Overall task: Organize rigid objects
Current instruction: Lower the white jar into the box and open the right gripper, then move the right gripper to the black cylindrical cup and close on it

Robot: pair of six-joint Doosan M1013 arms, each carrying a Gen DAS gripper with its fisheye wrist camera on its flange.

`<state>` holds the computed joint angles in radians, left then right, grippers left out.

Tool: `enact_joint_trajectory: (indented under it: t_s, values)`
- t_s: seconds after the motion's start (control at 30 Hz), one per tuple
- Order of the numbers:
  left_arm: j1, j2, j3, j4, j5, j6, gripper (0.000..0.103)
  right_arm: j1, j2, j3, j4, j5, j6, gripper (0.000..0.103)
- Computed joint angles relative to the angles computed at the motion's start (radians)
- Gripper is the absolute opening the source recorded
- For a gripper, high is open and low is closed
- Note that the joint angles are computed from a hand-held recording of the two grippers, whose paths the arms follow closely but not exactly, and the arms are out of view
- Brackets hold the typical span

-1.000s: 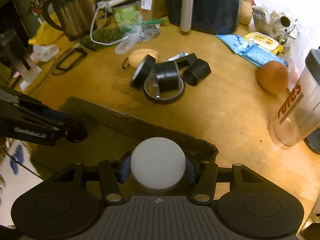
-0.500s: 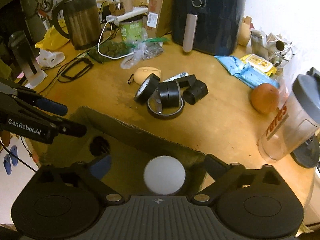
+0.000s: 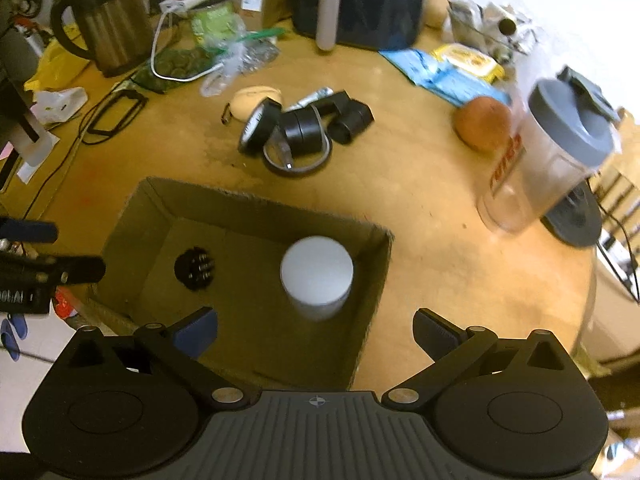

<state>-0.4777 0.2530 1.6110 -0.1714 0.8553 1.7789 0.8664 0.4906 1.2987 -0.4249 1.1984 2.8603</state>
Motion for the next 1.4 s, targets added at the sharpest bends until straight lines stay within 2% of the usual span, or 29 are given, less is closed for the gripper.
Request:
enact_joint_trajectory:
  t_s: [0.17,0.33,0.47,0.67,0.8,1.07,1.4]
  values:
    - [-0.002,-0.013,0.019,0.009,0.017,-0.030,0.086,0.006,0.007,-0.006,0.020,0.016,0.036,0.103]
    - [-0.001,-0.018,0.025,0.023,0.035,-0.053,0.099,0.012,0.012,-0.017,0.021,0.031,0.045,0.103]
    - [0.002,-0.015,0.020,0.026,0.053,-0.071,0.099,0.015,0.013,-0.019,0.012,0.057,0.056,0.103]
    - [0.002,-0.004,0.009,0.004,0.068,-0.072,0.099,0.008,0.007,-0.008,0.013,0.057,0.070,0.103]
    - [-0.009,0.001,-0.001,0.036,0.068,-0.096,0.099,-0.002,0.010,-0.010,0.007,0.067,0.052,0.103]
    - [-0.007,0.020,-0.031,0.032,0.063,-0.135,0.099,-0.023,0.003,0.000,-0.022,0.047,0.027,0.103]
    - [-0.009,0.046,-0.073,0.048,0.058,-0.172,0.099,-0.057,0.005,-0.007,-0.075,0.052,-0.076,0.103]
